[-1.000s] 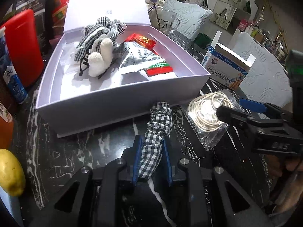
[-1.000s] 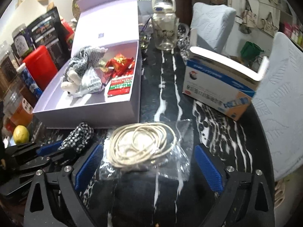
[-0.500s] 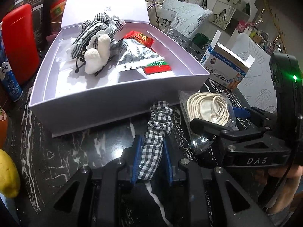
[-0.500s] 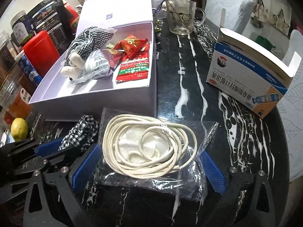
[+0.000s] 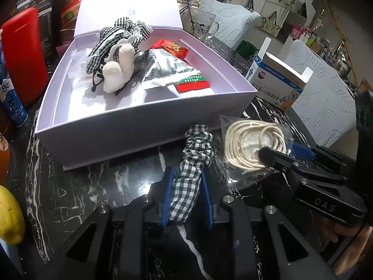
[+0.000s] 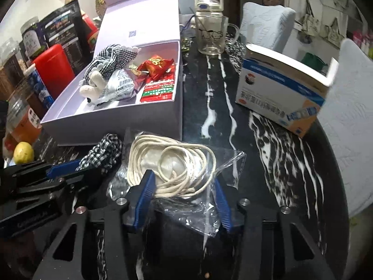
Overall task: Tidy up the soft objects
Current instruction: 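Lift the scrunchie and the cord bag above the table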
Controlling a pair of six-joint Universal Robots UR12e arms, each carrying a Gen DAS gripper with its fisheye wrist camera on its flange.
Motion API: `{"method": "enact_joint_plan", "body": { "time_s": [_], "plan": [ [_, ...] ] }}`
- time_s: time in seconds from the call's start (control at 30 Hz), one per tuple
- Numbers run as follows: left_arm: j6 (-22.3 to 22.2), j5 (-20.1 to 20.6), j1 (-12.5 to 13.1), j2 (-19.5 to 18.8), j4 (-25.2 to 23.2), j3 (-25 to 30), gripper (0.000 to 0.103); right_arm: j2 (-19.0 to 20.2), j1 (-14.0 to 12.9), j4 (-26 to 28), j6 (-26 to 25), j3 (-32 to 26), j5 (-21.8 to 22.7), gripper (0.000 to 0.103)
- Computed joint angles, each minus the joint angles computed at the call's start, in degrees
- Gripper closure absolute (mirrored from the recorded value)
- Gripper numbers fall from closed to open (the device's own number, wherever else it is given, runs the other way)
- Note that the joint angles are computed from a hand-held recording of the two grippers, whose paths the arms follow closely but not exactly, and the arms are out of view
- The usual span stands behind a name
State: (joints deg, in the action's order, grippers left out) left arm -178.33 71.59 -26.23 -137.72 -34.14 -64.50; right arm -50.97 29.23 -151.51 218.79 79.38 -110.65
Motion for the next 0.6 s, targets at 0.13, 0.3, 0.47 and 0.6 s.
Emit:
{"method": "enact_joint_plan", "body": {
  "time_s": [0.13, 0.3, 0.47, 0.6],
  "plan": [
    [1.0, 0.7, -0.2, -0.1, 1.3, -0.3, 0.08, -1.0, 0.3, -3.0, 4.8, 2.5, 0.5, 0.056],
    [3.0, 4.2, -0.9, 0.1, 1.9, -0.5, 0.079, -2.6, 1.1, -3.3, 8.9, 4.8, -0.6, 0.056],
    [4.9, 7.3, -1.6, 0.3, 2.7, -1.0, 0.081, -4.0, 1.6, -3.5, 10.8, 6.9, -1.5, 0.056],
    [2.0, 4.8, -0.9, 0.4, 3.6, -1.5, 0.081, -4.7, 1.8, -5.1, 12.4, 8.3, -2.6, 0.056]
  ]
}}
